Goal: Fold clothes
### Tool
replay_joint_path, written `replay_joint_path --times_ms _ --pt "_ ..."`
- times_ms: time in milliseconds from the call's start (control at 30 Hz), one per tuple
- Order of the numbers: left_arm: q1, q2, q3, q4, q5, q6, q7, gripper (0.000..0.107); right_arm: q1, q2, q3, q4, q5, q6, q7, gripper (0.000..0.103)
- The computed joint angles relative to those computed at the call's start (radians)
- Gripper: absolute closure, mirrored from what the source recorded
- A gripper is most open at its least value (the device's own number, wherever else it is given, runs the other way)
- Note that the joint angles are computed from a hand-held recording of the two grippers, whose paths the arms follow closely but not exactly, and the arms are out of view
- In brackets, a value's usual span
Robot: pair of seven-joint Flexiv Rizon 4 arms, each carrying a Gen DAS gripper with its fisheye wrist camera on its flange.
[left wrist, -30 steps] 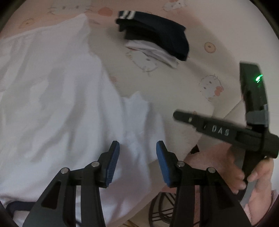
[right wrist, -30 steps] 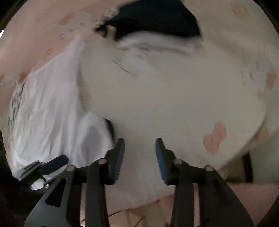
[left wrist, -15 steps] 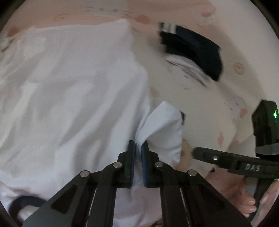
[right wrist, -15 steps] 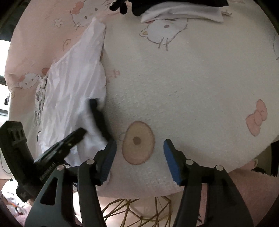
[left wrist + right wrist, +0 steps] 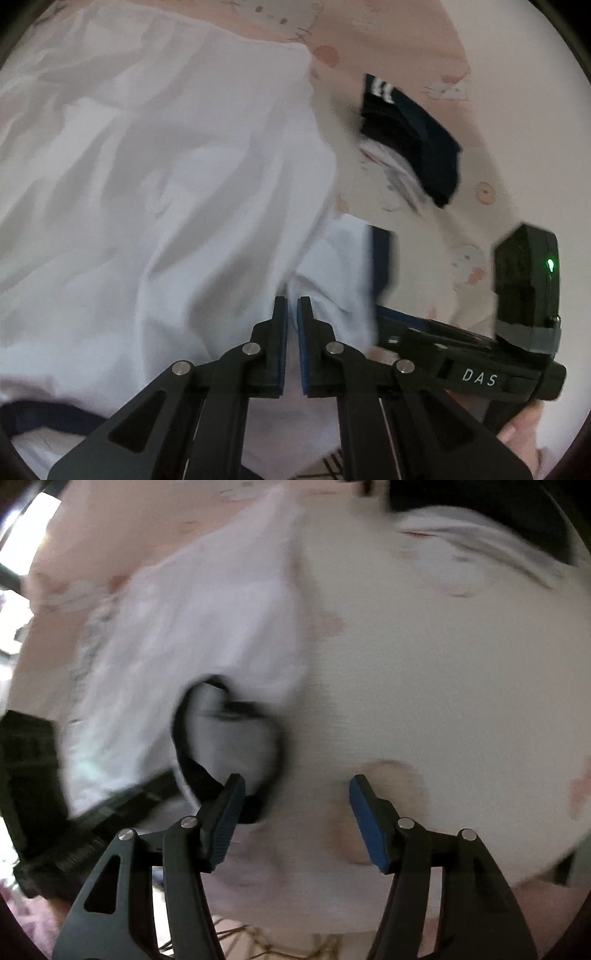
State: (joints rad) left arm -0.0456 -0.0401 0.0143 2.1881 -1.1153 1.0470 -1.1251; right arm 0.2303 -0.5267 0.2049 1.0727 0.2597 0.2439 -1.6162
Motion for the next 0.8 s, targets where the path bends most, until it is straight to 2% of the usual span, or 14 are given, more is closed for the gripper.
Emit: replay_joint_path --times_ms 100,200,233,267,333,367,433,500,533,567,667,767,800 --pt "-0.006 0.026 0.001 0.011 -0.099 -0.031 0.069 0.1 -0.015 0.013 0.025 0.008 0.048 0.013 -0.052 0.044" --pt "-0.008 0.042 0.01 0.014 -0.184 -0.045 0.106 0.098 -0.023 0.003 0.027 -0.009 0.082 0.004 -0.054 0.044" --pt "-0.007 0.043 0.013 0.012 -0.195 -0.044 0.11 0.092 -0.021 -0.002 0.026 -0.018 0.085 -0.001 -0.051 0.044" --pt "-0.005 0.041 0.016 0.009 -0.195 -0.048 0.11 0.075 -0.018 -0.006 0.026 -0.026 0.088 -0.005 -0.048 0.044" --pt "0.002 0.028 0.017 -0.009 -0.195 -0.09 0.114 0.052 -0.01 -0.013 0.022 -0.039 0.073 -0.019 -0.056 0.044" --pt "0.005 0.021 0.016 -0.016 -0.2 -0.109 0.124 0.052 -0.007 -0.015 0.028 -0.041 0.073 -0.036 -0.07 0.044" --pt "0.017 -0.008 0.016 -0.046 -0.059 -0.111 0.052 0.053 0.01 -0.019 0.032 -0.047 0.054 -0.07 -0.1 0.044" --pt "0.034 -0.043 0.019 -0.086 0.13 -0.133 -0.05 0.075 0.027 -0.014 0.028 -0.038 0.029 -0.085 -0.126 0.044" --pt "0.038 -0.064 0.028 -0.111 0.245 -0.154 -0.116 0.099 0.028 -0.012 0.023 -0.037 0.026 -0.091 -0.123 0.044" --pt "0.046 -0.071 0.022 -0.117 0.295 -0.147 -0.147 0.1 0.018 -0.017 0.015 -0.046 0.041 -0.095 -0.089 0.044" --pt "0.046 -0.048 0.007 -0.081 0.242 -0.079 -0.153 0.1 -0.013 -0.034 0.0 -0.079 0.083 -0.104 0.017 0.044" --pt "0.053 -0.026 0.003 -0.053 0.105 -0.107 -0.103 0.1 -0.04 -0.036 -0.017 -0.072 0.105 -0.051 0.125 0.044" --pt "0.052 -0.019 0.003 -0.046 0.067 -0.114 -0.084 0.1 -0.062 -0.05 -0.002 -0.092 0.142 -0.067 0.141 0.042"
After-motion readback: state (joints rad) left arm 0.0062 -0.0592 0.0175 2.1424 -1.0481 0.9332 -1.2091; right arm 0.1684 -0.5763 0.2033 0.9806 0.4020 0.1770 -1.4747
